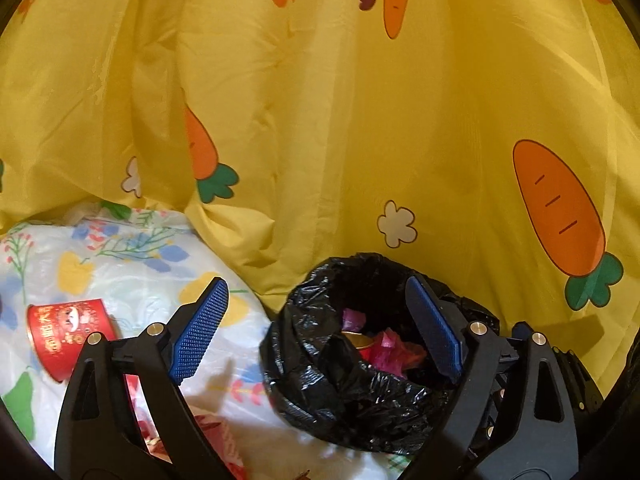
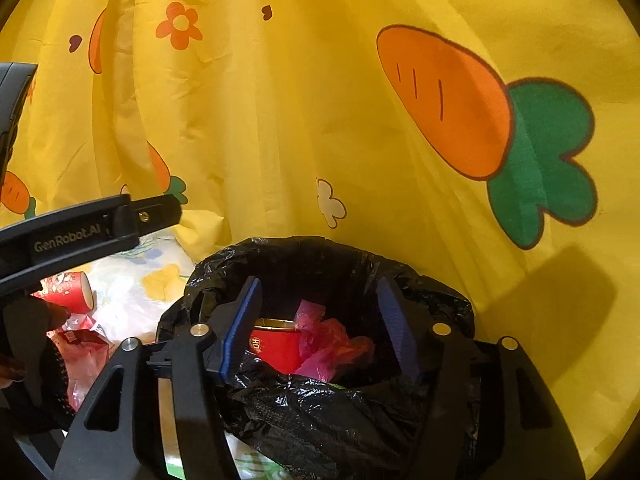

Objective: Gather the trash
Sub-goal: 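Move both open tools back over the table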

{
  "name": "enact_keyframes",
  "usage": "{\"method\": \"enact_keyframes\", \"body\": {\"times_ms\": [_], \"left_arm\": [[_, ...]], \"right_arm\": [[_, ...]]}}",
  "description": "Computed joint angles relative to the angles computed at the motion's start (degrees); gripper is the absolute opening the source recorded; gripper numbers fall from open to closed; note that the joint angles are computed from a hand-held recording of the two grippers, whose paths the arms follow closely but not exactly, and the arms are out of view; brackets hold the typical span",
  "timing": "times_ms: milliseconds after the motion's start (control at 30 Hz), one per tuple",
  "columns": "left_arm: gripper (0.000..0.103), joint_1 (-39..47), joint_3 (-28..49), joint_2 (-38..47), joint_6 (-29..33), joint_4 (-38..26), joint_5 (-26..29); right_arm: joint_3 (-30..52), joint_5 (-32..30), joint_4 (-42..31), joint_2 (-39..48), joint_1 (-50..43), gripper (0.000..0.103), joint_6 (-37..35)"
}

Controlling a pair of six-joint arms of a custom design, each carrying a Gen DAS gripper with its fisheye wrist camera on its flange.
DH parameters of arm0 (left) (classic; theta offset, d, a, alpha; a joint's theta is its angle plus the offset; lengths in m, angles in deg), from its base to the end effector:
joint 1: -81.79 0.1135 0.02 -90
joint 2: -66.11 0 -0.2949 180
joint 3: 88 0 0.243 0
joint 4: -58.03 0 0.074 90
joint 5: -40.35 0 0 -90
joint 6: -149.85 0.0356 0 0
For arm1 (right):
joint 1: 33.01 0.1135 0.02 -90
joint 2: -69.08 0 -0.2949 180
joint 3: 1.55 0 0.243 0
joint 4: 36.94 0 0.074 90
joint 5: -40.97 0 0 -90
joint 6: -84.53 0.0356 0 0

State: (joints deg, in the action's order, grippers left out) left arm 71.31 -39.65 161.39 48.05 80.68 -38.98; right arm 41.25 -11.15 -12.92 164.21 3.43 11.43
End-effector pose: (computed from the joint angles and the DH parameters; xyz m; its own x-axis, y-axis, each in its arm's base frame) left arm 0.3060 -0.0633 0.1848 -0.4663 -0.1181 -0.8767 0.2547 0.9311 -0.2609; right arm 0.2421 0.1516 0.1665 -0.3749 0.0084 -0.9270 0.0784 0.9967 -0.0227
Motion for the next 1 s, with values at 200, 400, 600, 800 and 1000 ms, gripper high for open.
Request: {"method": "enact_keyframes", "body": {"times_ms": [200,400,600,800,1000], "left_arm": [[0.092,4.17,-7.67,-11.68,0.92,-2.73,-0.98],[0.092,9.34,-16.43,-27.52,4.32,-9.08,-2.24],[0.093,20.20,-22.20,-44.54,7.65,-19.65,-0.04],[0.093,43.42,-24.84,-54.83,15.05,-28.45,13.15],[0.093,66.02,-25.11,-50.10,22.41,-27.78,27.21]], "right_arm": [[-1.16,3.49,-2.16,-3.99,4.34,0.086,2.03],[-2.07,7.59,-5.59,-7.30,11.40,0.093,5.14],[-1.98,12.17,-4.73,-6.76,19.62,0.097,5.06],[0.64,12.93,-5.23,-4.86,25.46,0.097,5.15],[5.35,13.15,-6.93,-0.80,30.16,0.097,4.23]]}}
